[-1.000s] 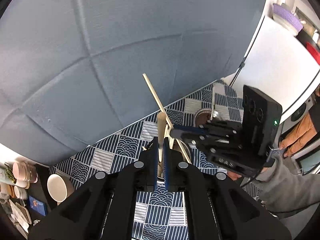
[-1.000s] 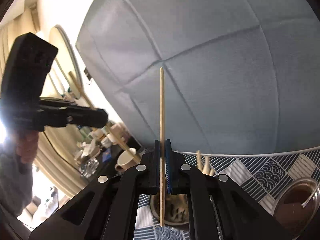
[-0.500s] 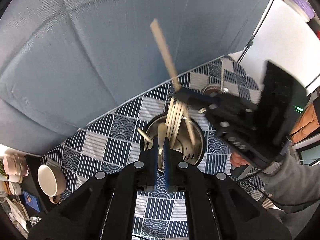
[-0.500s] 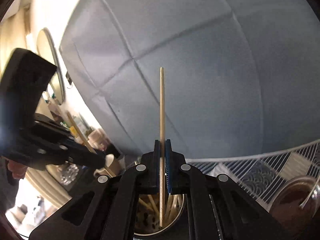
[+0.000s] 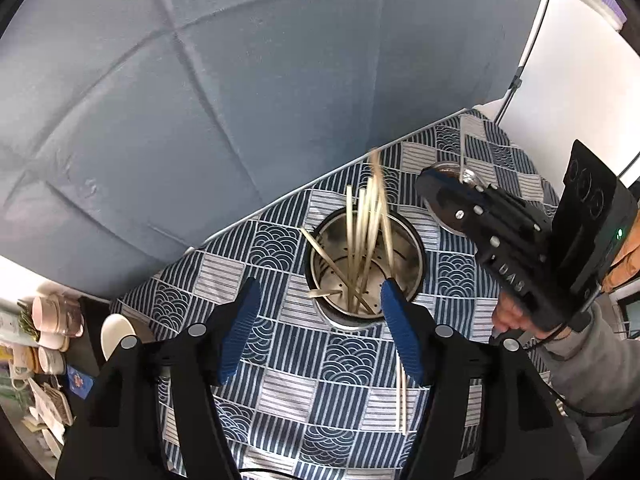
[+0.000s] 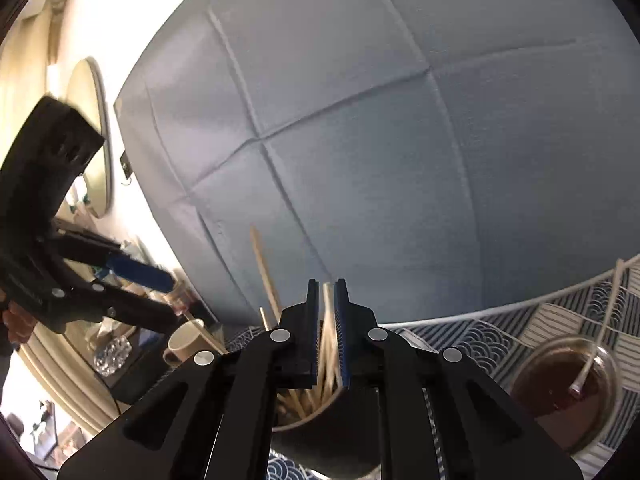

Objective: Organize utensils
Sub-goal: 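Raise both held chopsticks over the black holder and open both tools, then move both open tools down to the last loose chopsticks on the cloth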

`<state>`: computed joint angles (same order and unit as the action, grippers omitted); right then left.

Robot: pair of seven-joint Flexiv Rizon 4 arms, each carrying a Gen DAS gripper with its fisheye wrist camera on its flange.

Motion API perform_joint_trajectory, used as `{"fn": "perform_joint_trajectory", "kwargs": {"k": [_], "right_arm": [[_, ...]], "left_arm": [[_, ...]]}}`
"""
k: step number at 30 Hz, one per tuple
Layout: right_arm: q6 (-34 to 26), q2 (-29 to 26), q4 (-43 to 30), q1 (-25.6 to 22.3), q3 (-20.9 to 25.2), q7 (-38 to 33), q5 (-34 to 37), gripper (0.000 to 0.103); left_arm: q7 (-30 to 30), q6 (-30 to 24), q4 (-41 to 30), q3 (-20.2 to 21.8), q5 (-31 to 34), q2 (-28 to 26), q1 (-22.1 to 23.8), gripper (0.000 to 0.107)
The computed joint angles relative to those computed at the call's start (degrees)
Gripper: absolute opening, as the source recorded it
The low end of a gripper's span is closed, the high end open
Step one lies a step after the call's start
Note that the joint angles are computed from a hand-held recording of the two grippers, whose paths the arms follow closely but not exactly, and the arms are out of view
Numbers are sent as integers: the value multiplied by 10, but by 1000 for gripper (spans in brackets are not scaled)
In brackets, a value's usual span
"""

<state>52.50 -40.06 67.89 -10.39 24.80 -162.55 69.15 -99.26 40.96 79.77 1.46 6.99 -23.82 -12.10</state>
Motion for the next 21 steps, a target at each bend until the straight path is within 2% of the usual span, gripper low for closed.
{"fn": "perform_joint_trajectory", "kwargs": {"k": [1, 2, 5, 7, 9, 12, 17, 21], "right_arm": [[5, 3, 2, 1, -2, 3, -1, 16], [9, 8, 7, 1, -5, 10, -3, 27], [6, 25, 20, 6, -25, 92, -31, 48], [-4, 31, 25, 9, -36, 149, -52, 54], [-5, 39, 34, 15, -49, 193, -80, 55], [16, 50, 55, 24, -56, 210, -116, 58], [31, 67, 97, 37, -68, 242, -184, 73], [48, 76, 142, 68, -93, 291, -273, 81]], "left_arm": [[-3, 5, 8, 0, 0, 5, -1, 63], [-5, 11, 16, 0, 0, 10, -2, 63], [-3, 42, 45, -4, -4, 27, -1, 67], [-2, 61, 69, -6, -10, 40, 0, 70], [-9, 72, 86, -5, -11, 48, 0, 70], [-15, 95, 121, -9, -27, 61, 4, 70], [-21, 111, 160, -12, -30, 67, 5, 72], [-13, 127, 190, -19, -56, 59, 12, 73]]}}
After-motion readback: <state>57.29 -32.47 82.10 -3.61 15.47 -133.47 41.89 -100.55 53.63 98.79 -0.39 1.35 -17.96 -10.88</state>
